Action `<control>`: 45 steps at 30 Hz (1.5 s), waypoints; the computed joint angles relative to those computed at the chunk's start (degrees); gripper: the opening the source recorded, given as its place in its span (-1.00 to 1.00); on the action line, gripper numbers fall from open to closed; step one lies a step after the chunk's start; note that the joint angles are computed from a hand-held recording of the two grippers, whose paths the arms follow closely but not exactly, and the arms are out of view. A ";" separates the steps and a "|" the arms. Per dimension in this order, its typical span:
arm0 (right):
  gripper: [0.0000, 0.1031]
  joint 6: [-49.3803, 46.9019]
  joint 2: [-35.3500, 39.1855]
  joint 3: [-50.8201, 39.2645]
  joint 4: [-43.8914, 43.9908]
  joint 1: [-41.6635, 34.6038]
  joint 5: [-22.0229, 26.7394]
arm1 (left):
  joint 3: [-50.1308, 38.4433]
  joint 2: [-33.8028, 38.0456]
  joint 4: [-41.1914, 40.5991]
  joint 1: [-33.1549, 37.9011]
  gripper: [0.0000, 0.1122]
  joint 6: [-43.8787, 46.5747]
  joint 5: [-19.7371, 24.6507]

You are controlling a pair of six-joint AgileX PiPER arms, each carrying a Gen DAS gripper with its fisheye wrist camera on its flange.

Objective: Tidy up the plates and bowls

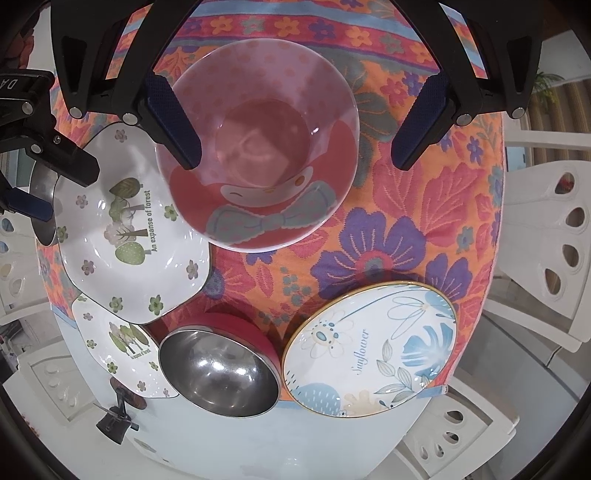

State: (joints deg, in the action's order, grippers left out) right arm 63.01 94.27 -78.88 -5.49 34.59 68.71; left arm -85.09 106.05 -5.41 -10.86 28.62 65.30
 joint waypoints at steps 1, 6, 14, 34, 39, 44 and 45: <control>1.00 -0.06 -0.04 0.01 0.08 -0.09 0.03 | 0.06 -0.08 0.10 -0.07 0.82 -0.08 -0.05; 1.00 0.42 -0.15 0.19 -0.04 0.05 -0.10 | 0.17 -0.20 0.11 -0.08 0.82 0.05 0.18; 1.00 0.20 0.30 -0.07 0.54 -0.01 0.04 | 0.41 -0.10 -0.01 0.00 0.82 -0.01 0.37; 1.00 0.21 0.75 -0.26 0.73 0.15 0.00 | 0.17 0.10 0.00 0.27 0.82 -0.06 0.30; 1.00 0.29 0.82 -0.21 0.86 0.16 0.05 | 0.48 -0.09 0.06 0.34 0.82 -0.17 0.14; 1.00 0.17 0.78 -0.12 0.94 0.22 0.03 | 0.77 -0.31 0.10 0.36 0.82 -0.61 0.25; 1.00 0.04 0.80 -0.15 1.03 0.17 0.04 | 0.76 -0.31 0.08 0.36 0.82 -0.67 0.33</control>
State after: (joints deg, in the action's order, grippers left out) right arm 63.05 95.07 -79.03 -4.46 34.76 68.75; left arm -84.33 105.75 -5.32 -10.49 27.95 65.63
